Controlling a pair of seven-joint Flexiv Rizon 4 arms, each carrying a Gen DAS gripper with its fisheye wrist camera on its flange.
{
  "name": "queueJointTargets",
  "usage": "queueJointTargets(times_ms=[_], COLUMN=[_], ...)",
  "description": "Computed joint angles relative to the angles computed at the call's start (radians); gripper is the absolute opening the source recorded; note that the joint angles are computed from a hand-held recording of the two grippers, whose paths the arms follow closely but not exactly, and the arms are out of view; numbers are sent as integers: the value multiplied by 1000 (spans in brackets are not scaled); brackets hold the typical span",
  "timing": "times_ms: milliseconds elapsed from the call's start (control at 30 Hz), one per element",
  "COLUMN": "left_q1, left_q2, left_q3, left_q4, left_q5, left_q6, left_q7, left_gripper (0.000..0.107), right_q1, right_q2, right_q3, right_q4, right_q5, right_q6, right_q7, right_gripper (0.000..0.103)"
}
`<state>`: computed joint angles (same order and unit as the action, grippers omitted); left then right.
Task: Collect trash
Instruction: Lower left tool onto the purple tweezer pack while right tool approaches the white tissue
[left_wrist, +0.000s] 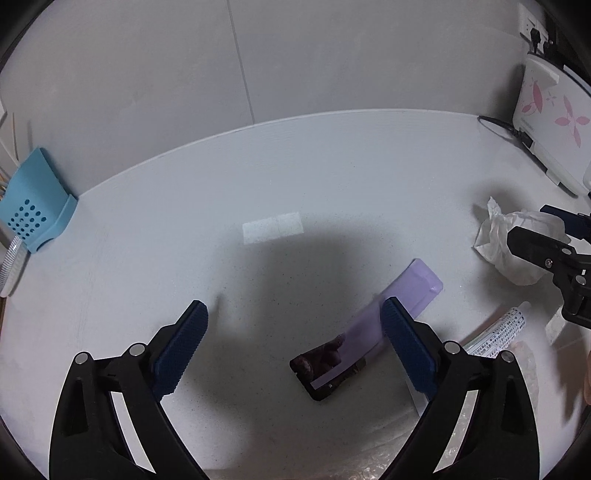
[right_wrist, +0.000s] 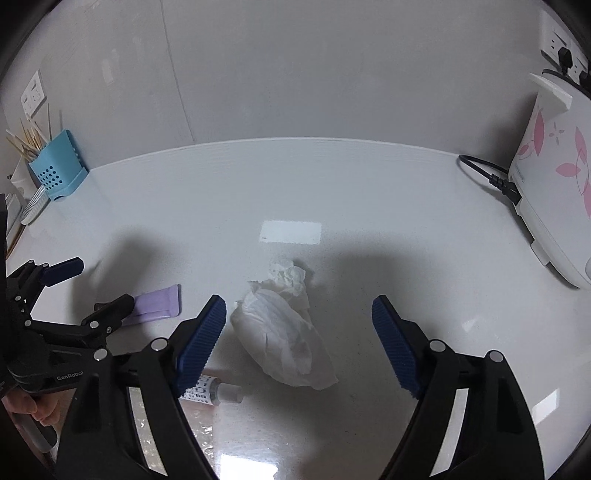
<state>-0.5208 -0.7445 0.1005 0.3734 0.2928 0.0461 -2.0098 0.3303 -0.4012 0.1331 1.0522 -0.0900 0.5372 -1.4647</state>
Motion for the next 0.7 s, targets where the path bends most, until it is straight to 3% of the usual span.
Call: queueJointTargets(times_ms=[267, 433, 533, 700], left_q1=[-17, -16, -9, 2], left_q2=[83, 49, 45, 61], left_q3=[-20, -21, -23, -41], left_q4=[135, 85, 85, 116], left_q5=[18, 11, -2, -33], left_q6=[113, 56, 45, 73], left_q7=[13, 34, 28, 21], left_gripper=[92, 89, 83, 60], right_q1=[-7, -11, -10, -3], right_q2=[-6, -14, -18, -26], right_q3=[3, 2, 2, -2], right_q4=[-21, -48, -58, -68], right_q5=[17, 32, 34, 24], right_q6=[-20, -54, -73, -96], right_q7=[-5, 1, -5, -9], right_gripper=[74, 74, 71, 61])
